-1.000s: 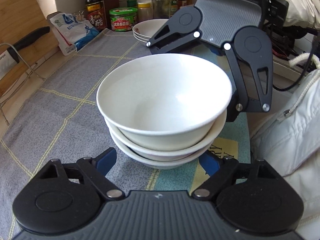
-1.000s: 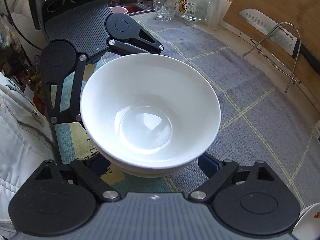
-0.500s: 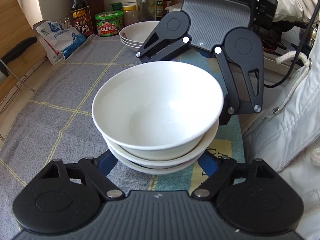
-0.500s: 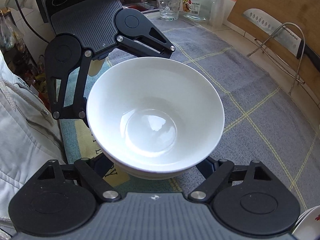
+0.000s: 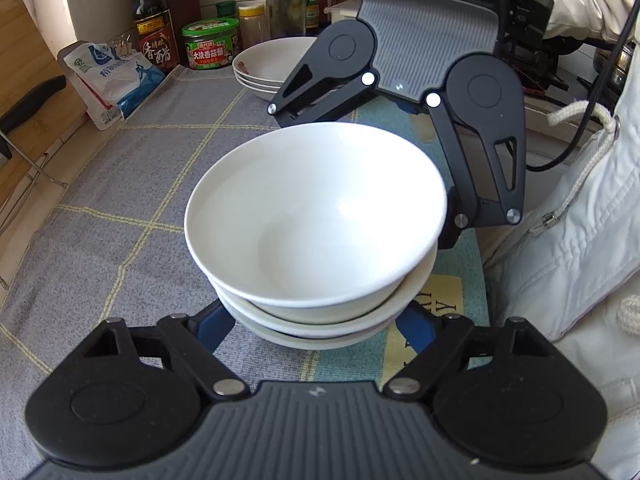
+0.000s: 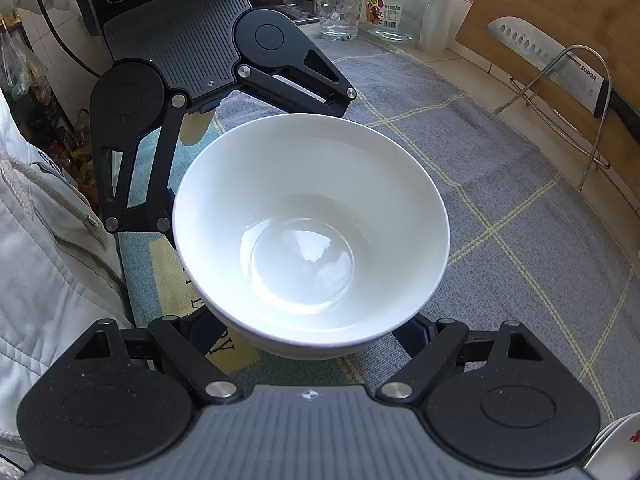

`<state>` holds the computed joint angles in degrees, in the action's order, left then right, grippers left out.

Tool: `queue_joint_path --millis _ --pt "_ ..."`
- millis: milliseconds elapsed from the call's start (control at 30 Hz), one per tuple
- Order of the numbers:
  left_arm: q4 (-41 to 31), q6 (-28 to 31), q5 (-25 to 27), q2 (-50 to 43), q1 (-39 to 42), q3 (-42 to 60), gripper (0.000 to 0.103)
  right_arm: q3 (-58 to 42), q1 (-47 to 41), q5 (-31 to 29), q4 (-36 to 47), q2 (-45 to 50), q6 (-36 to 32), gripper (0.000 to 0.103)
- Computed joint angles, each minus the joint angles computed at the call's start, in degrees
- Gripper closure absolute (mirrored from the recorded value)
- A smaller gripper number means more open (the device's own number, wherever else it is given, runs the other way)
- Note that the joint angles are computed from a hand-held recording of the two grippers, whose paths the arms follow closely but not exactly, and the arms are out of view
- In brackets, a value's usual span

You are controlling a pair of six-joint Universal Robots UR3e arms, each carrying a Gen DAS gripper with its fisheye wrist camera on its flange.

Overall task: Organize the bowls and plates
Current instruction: 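Carry the bowl stack with both grippers over the white plate stack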

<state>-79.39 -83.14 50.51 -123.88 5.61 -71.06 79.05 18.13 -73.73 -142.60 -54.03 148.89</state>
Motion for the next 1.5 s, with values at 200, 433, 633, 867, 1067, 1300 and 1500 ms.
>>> queue_joint_path --millis 200,433,633,867,1067,1300,1500 --pt "-1.3 0.3 -0.1 -0.7 -0.1 1.3 0.017 -0.2 0.2 -0.4 -0.2 0.2 0.1 0.012" --pt "-0.5 0.5 -0.6 -0.2 0.3 0.2 0.017 0.3 0.5 -0.8 -1.1 0.2 1.2 0.012" --pt "-1.2 -0.1 -0.4 -0.4 0.2 1.0 0.017 0.2 0.6 -0.9 -0.8 0.0 1.2 0.012" --pt "0.5 -2.8 -1.0 1.4 -0.9 0.3 0.017 2.4 -1.1 0.4 0.1 -3.0 -1.0 0.012" --pt "2.4 -7.7 -1.7 0.4 -3.7 4.0 0.017 6.8 -4.5 1.7 1.3 -8.5 -5.3 0.012" --pt "4.8 -15.7 -2.4 -5.6 -8.9 13.9 0.017 12.5 -11.0 3.6 4.2 -16.2 -12.6 0.012" --pt "9.2 -23.0 -2.7 -11.2 -14.3 21.0 0.017 16.9 -18.6 6.0 8.7 -22.9 -20.4 0.012"
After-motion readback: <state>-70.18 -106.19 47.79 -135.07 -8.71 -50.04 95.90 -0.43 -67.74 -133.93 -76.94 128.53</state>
